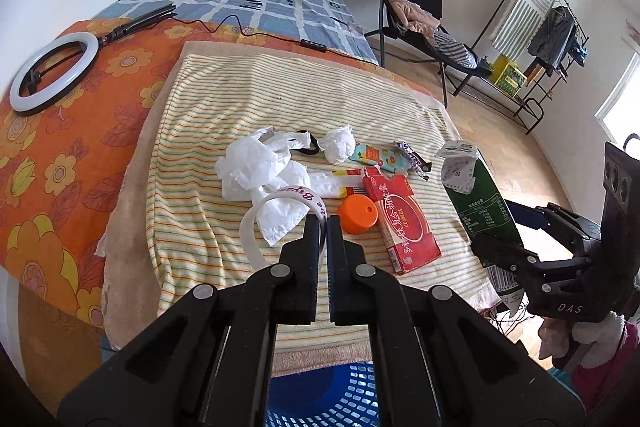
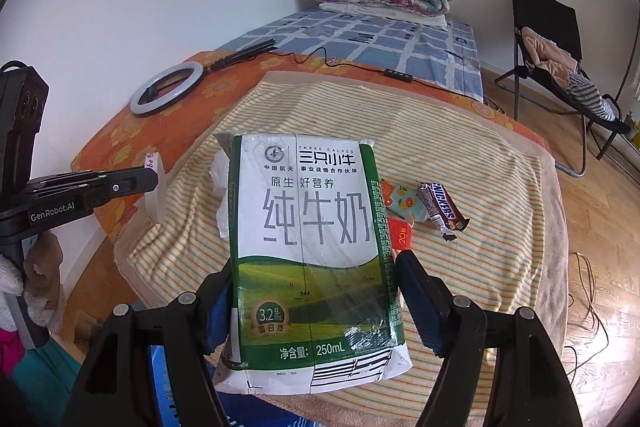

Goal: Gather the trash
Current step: 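Carry the milk carton to the blue basket and open the right tool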

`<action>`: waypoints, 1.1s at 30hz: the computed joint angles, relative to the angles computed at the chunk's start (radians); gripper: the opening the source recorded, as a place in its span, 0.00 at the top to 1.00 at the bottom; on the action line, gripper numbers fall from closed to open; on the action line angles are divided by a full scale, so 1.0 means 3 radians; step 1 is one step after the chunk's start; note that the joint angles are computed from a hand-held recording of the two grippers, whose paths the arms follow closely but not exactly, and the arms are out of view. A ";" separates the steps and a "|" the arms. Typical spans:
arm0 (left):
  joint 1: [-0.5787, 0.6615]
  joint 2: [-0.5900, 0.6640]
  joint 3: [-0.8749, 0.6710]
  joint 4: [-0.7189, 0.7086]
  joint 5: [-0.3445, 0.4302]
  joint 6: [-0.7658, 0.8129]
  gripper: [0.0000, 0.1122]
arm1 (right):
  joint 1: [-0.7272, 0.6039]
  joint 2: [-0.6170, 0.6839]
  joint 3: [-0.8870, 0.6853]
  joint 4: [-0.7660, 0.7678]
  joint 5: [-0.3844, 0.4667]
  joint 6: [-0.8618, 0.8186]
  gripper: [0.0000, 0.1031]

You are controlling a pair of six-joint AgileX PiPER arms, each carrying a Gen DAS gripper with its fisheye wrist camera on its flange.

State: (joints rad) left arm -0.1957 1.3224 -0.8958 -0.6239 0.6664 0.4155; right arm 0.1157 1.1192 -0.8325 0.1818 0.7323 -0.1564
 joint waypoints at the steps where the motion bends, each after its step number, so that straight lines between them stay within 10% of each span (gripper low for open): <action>1: -0.0008 -0.0076 0.0064 0.0003 0.0022 -0.0010 0.99 | 0.0017 -0.0085 0.0050 0.0013 0.0034 0.0023 0.27; 10: -0.0297 -0.0728 0.0632 0.0263 0.0077 -0.0361 0.99 | 0.0477 -0.0861 0.0532 -0.0233 0.0363 0.0621 0.27; 22: -0.0919 -0.1086 0.1296 0.0724 -0.0173 -0.1127 0.99 | 0.2359 -0.1426 0.1116 -0.1250 0.0694 0.2765 0.27; 33: -0.1224 -0.0703 0.1684 0.0707 -0.0647 -0.1278 0.99 | 0.2696 -0.1241 0.1647 -0.1172 0.0301 0.3277 0.27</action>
